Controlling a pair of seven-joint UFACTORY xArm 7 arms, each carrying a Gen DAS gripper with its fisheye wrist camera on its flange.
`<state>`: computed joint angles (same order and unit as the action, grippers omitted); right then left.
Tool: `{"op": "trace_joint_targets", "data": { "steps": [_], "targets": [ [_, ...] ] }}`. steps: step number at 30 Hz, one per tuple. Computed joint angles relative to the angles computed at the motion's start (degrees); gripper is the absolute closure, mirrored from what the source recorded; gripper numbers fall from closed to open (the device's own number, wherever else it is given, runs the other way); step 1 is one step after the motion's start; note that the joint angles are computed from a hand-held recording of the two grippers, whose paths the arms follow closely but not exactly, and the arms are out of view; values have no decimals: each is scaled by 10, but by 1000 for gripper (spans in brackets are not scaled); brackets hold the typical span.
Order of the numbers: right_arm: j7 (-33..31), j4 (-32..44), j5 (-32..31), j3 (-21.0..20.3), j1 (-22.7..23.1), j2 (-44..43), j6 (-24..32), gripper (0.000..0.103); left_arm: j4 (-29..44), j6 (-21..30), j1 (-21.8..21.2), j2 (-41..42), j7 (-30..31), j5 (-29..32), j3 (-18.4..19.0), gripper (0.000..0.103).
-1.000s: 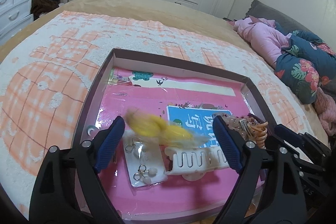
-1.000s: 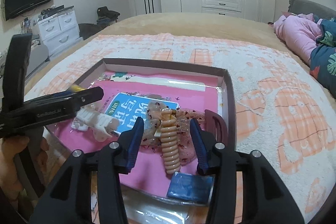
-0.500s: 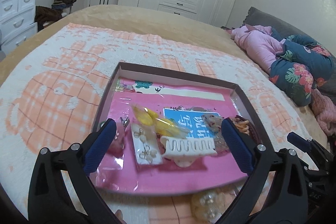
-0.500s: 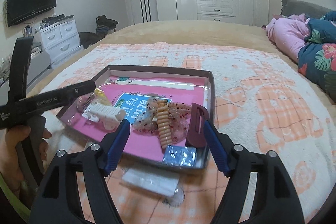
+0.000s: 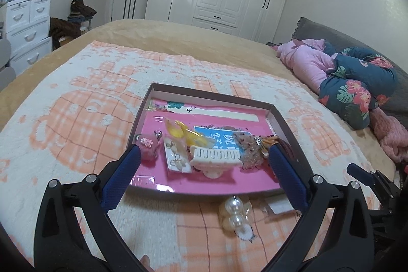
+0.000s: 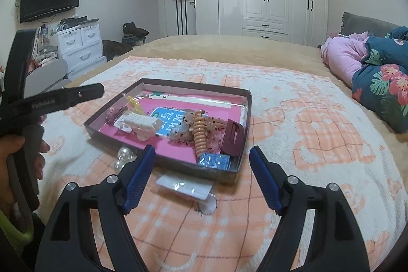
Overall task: Organize jewelry
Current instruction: 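Move both tools back toward the pearl earrings and clear packet, then grasp the pearl earrings with the left tool while the right grasps the clear red-item packet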
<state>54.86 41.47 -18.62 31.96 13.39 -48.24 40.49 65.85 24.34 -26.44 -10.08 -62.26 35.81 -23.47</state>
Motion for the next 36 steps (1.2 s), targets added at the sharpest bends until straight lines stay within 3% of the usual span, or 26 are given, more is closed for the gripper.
{"op": "trace_joint_targets", "data": {
  "steps": [10, 21, 32, 36],
  "targets": [
    [-12, -16, -3, 14, 25, -5, 28, 29, -42, 13, -7, -33, 24, -42, -8, 11],
    [-28, -20, -40, 31, 31, 36, 24, 29, -62, 13, -38, -16, 107, -145, 5, 13],
    [21, -37, -17, -2, 53, 80, -23, 29, -24, 8, -79, 57, 207, -239, 31, 39],
    [37, -41, -10, -11, 56, 86, -33, 29, -3, 17, -88, 86, 234, -256, 39, 60]
  ]
}}
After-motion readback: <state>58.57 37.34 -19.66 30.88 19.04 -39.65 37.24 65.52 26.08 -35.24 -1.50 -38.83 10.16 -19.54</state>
